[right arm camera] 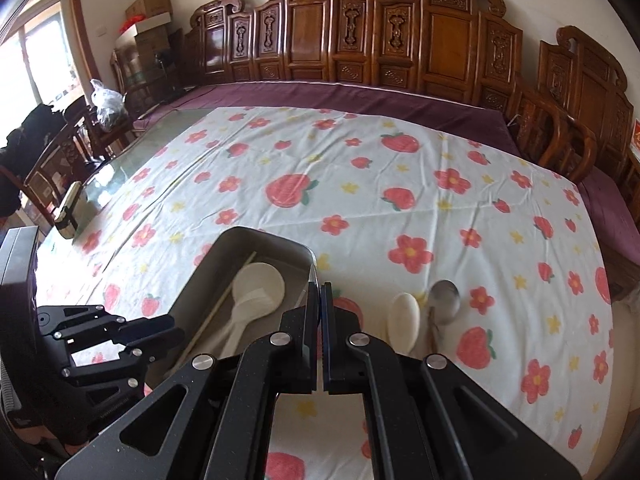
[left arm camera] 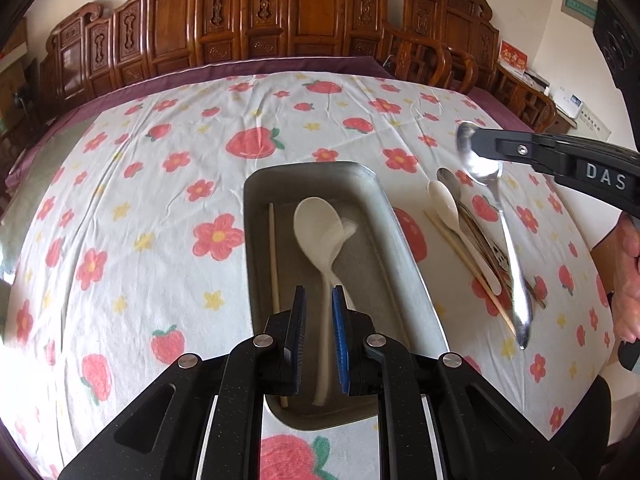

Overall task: Organize utensils
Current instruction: 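Lower the fork into the tray and open the left tool while the right carries the spoon, then lower the metal spoon into the tray and open the right tool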

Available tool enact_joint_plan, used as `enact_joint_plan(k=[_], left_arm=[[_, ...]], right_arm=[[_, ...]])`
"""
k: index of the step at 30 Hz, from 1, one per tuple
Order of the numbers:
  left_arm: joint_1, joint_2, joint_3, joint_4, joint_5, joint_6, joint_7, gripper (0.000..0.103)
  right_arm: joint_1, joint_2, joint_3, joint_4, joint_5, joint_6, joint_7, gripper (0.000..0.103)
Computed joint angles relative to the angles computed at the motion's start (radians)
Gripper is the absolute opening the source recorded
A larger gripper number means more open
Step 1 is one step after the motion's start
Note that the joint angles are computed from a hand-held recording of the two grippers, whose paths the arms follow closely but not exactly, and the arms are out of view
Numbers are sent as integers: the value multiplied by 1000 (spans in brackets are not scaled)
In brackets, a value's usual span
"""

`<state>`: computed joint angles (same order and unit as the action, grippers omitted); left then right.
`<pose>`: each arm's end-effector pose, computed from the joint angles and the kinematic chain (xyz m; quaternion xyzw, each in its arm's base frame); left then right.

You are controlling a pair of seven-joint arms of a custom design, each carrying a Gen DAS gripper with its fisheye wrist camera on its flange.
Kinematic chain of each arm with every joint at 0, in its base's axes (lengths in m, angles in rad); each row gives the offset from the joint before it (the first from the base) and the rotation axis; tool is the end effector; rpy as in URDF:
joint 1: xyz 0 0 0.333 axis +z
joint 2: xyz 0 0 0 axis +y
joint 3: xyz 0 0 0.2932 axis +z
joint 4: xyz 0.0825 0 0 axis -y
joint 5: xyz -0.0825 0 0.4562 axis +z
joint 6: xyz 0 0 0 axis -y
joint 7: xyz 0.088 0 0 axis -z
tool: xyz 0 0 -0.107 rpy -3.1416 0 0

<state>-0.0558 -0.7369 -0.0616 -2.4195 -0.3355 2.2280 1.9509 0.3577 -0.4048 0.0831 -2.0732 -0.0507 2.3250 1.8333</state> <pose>0.4533 -0.0672 0.5915 -0.5425 0.7852 -0.2682 0.1313 0.5022 0.2429 0.6408 -0.7339 0.5971 -0.1710 0.2750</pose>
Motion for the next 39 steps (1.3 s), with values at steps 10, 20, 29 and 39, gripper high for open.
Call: enact_joint_plan(k=[10,20,29,39], left_arm=[[34,-53,37,-17,-6,-17,23,25],[80,-90,60,-23,2,-19,44,29],[94,-101,64,-27,-2,-17,47,29],[91,-117,61,-33,-6,-20,46,36]], right_arm=[[32,127,30,80,-1,30,-19,2],[48,217,59,116,-56,32,41,2],[68,229,52,113,-2,43,39,3],[71,197,44,88,34,54,15,4]])
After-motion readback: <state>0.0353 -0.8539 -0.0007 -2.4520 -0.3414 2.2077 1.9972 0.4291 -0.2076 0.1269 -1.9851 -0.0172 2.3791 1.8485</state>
